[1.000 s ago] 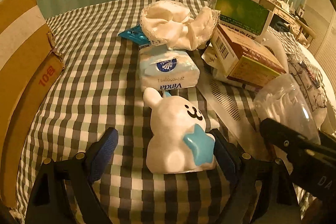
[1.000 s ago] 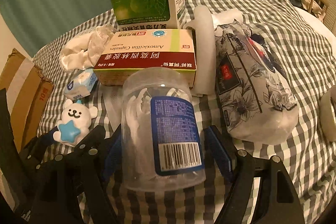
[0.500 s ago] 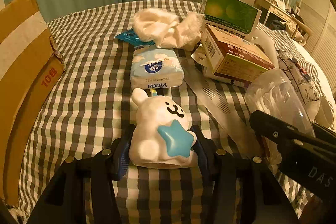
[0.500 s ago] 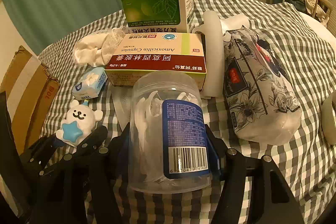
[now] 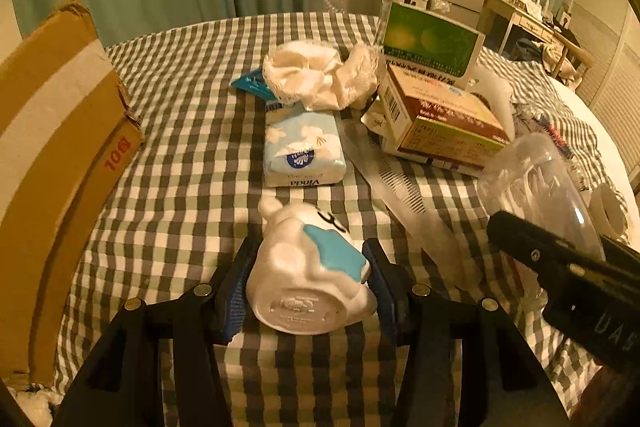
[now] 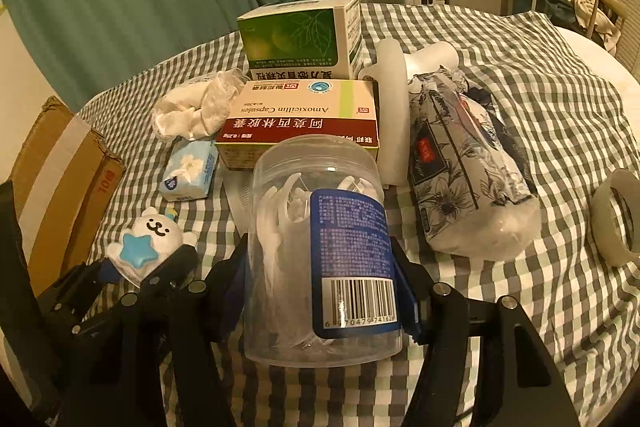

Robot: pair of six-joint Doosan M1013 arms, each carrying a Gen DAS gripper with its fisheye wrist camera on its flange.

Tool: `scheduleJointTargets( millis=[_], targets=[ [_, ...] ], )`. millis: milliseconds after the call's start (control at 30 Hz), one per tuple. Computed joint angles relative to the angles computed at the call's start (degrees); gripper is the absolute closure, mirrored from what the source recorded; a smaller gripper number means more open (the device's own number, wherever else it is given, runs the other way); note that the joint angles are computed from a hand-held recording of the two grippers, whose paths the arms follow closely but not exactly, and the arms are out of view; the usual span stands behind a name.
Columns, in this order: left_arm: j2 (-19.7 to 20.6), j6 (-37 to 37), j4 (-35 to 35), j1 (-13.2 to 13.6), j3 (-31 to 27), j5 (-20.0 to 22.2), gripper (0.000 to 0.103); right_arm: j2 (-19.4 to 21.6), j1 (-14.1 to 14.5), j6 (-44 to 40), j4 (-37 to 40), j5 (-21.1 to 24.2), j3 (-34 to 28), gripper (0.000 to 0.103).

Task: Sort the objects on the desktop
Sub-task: 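Grasp the white bunny toy with the left gripper while the right grasps the floss jar, then carry bunny toy and floss jar to the cardboard box and release both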

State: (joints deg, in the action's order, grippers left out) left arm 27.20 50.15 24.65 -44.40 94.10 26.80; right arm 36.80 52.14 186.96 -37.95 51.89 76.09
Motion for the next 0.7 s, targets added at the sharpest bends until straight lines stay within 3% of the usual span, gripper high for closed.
scheduleJointTargets(
  millis=[700],
  targets=[
    [-4.94,-5.3,3.84,-0.07,1.94,-0.07,0.049,-0.98,2.89,-0.15,-3.04,6.25,-3.19,0.041]
  ],
)
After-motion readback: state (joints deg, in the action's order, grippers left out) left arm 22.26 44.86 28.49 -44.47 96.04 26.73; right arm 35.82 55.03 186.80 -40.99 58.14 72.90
